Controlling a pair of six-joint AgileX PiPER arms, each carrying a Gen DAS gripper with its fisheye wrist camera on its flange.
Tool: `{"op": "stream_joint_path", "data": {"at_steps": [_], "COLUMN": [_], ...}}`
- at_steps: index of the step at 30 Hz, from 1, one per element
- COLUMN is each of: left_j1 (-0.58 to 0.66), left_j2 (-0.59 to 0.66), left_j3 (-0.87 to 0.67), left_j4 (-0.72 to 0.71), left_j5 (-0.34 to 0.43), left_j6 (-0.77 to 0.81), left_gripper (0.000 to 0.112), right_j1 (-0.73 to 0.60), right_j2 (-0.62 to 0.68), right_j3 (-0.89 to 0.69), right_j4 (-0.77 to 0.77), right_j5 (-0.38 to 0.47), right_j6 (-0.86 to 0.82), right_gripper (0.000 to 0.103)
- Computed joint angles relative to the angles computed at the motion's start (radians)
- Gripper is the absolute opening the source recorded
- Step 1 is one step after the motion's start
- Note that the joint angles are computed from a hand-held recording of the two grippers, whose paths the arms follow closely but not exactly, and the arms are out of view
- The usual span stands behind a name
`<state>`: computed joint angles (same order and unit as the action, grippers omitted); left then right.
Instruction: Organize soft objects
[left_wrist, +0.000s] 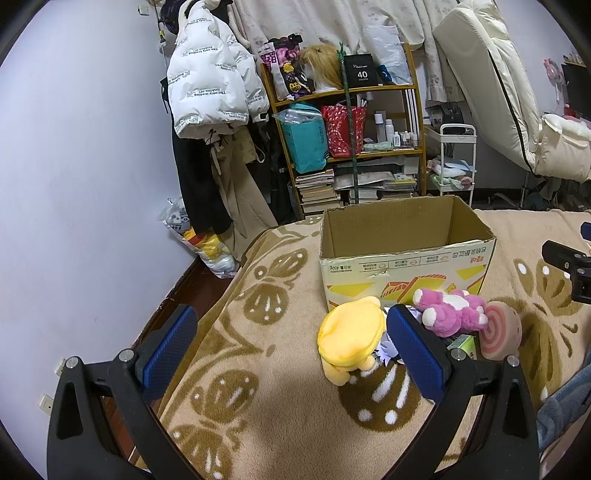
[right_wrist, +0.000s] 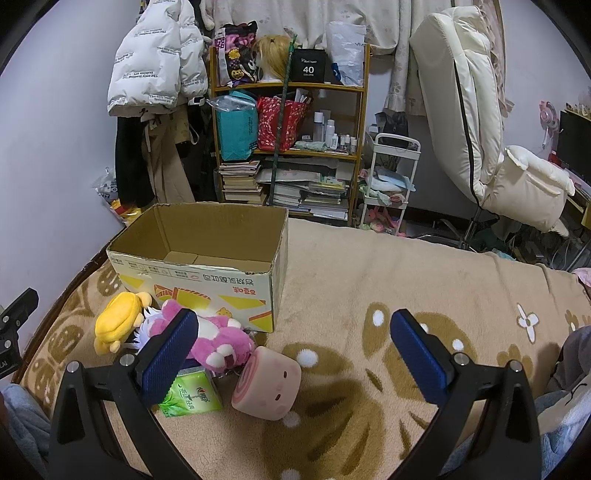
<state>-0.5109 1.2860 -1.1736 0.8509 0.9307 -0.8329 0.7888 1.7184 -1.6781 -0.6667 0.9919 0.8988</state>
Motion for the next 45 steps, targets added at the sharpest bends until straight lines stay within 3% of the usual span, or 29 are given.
{"op": "stream_joint_path", "data": {"at_steps": [34, 45], "left_j1": [-0.016, 0.076], "left_j2": [0.001, 0.045], "left_j3": [0.002, -0.005], "left_j4": [0.006, -0.076], "left_j5": [0.014, -0.033], "left_j6": [-0.005, 0.077], "left_gripper": [0.101, 0.101], "right_j1": [-0.005, -0.004], "right_j2": [-0.004, 0.001], "right_j3": [0.026, 0.052], "right_j4": [-0.001, 0.000], "right_j5": [-0.012, -0.016], "right_j6": [0.011, 0.016], "right_gripper": [0.103, 0.103]}}
